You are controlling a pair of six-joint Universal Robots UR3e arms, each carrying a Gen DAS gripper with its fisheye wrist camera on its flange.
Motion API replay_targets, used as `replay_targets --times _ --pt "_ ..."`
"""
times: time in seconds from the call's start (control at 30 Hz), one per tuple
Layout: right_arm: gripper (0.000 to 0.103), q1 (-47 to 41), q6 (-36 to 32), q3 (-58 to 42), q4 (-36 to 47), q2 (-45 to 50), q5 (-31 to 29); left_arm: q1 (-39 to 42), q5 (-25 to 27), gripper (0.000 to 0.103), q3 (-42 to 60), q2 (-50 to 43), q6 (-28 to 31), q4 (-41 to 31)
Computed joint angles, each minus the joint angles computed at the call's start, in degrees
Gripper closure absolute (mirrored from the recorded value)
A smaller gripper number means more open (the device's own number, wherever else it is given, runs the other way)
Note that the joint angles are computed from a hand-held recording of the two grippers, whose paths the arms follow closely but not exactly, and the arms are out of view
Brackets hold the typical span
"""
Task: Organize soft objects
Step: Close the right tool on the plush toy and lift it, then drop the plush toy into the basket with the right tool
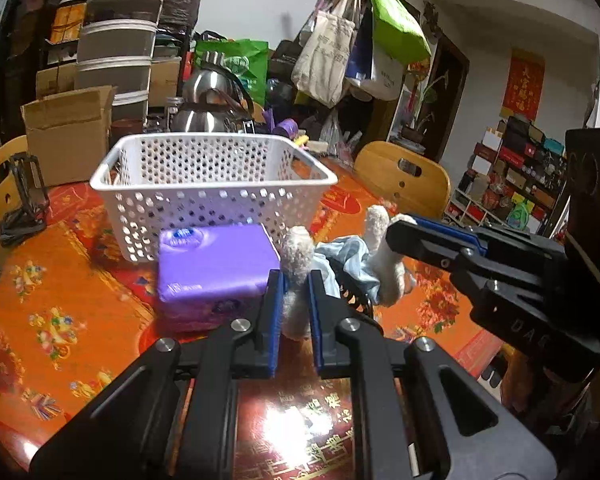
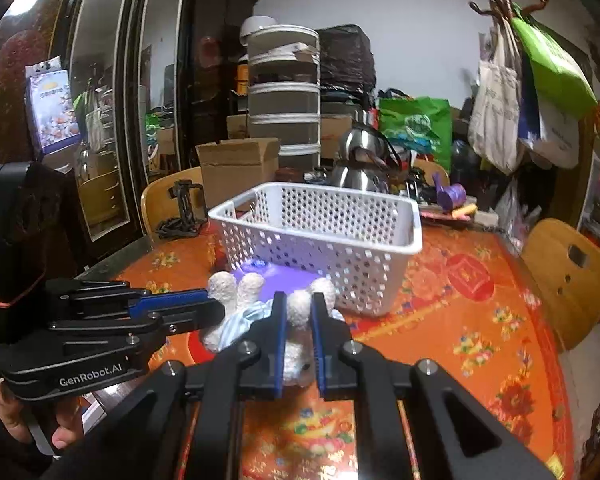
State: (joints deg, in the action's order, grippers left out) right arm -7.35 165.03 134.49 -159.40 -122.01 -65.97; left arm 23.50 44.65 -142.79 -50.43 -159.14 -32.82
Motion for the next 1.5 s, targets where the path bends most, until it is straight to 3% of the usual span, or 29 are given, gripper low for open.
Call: replay_targets --times 0.17,0.33,0.47,0.67,0.97,1.0,1.03,1.07,1.1,1.13,1.2,1.3,1.5 --pt "0.093 4.69 0.96 -9.1 -0.08 6.01 -2.78 4.66 -3.9 0.092 7.16 -0.79 1.3 -6.15" --pt "0.093 8.6 1.9 -22.37 0.86 15.75 -5.42 3.28 -2.31 0.092 18.76 -10.78 -2.71 -2.34" --pt "0.093 9.21 2.49 -35.48 2.44 26.13 -5.28 -2.25 4.05 0.092 34.14 -26.27 -8.17 1.69" --pt "0.093 9.25 3.31 -54.16 5.77 42.98 -6.34 -9.59 12.91 0.092 58.93 -49.42 -11.93 -1.34" --pt "0.091 8.46 2.26 -67.97 6.15 58.89 -5.11 -16.42 24.56 0.091 88.28 -74.1 -16.32 -8.55" --pt "0.09 8.89 2.09 -68.55 5.86 60.09 -6.66 -16.81 25.85 0.084 89.89 -75.5 -15.98 -9.88" --pt "0.077 9.15 1.94 -68.69 5.66 60.81 -7.92 -17.07 27.0 0.069 90.5 -76.52 -15.84 -10.39" --pt "0.049 9.22 1.94 -69.57 7.18 61.75 -8.79 -16.99 27.36 0.059 88.88 -76.62 -15.7 -8.9" --pt "0.038 8.98 2.12 -70.22 9.59 62.28 -8.79 -16.84 27.44 0.035 86.84 -76.36 -15.61 -6.65" --pt "0.03 8.59 2.33 -70.35 11.52 62.5 -8.74 -16.94 28.17 0.019 85.5 -76.28 -15.7 -4.75" --pt "0.03 7.98 3.22 -66.87 7.95 61.76 -9.52 -16.69 28.47 0.017 82.01 -75.26 -15.5 -1.86" --pt "0.03 6.01 5.48 -65.67 9.3 61.03 -7.47 -16.44 28.49 0.017 81.13 -75.0 -15.29 -2.48" --pt "0.03 5.37 5.4 -63.9 9.38 60.28 -9.15 -15.11 27.7 0.016 75.97 -72.61 -14.69 -0.28"
